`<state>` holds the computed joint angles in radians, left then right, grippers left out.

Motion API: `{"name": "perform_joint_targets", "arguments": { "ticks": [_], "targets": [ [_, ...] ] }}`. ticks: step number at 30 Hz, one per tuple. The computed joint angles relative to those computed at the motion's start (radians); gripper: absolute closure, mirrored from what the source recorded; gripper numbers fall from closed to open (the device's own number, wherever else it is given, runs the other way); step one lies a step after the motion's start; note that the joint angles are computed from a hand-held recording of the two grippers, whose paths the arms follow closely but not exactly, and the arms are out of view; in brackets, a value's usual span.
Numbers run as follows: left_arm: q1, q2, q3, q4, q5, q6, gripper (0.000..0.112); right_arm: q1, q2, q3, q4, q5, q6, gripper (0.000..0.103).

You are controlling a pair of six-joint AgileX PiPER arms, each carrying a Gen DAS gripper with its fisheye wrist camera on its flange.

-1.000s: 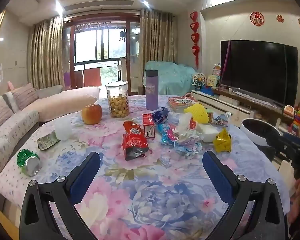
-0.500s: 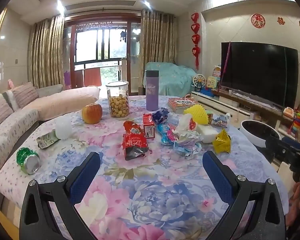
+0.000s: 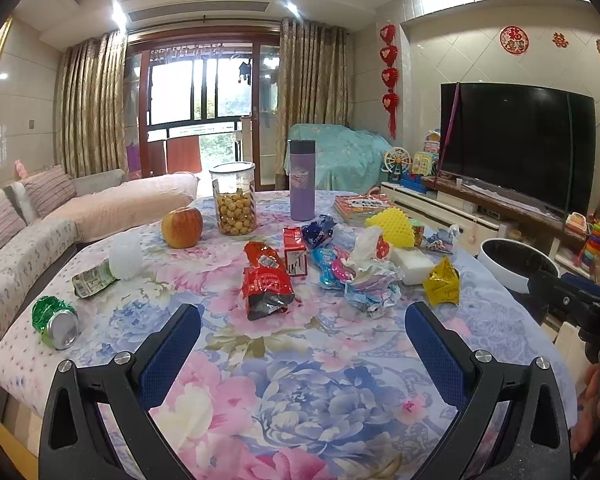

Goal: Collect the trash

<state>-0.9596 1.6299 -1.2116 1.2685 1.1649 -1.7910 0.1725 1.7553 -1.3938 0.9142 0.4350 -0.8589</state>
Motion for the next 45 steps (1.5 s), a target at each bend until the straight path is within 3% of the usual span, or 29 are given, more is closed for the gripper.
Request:
{"name": "perform_joint_targets", "arguments": {
  "ticks": [45],
  "targets": [
    [0.008, -0.001, 0.012, 0.0, -0.018, -0.015, 0.01, -0.008, 0.02, -0.018, 0.041, 0.034, -0.025, 0.0]
  ]
}}
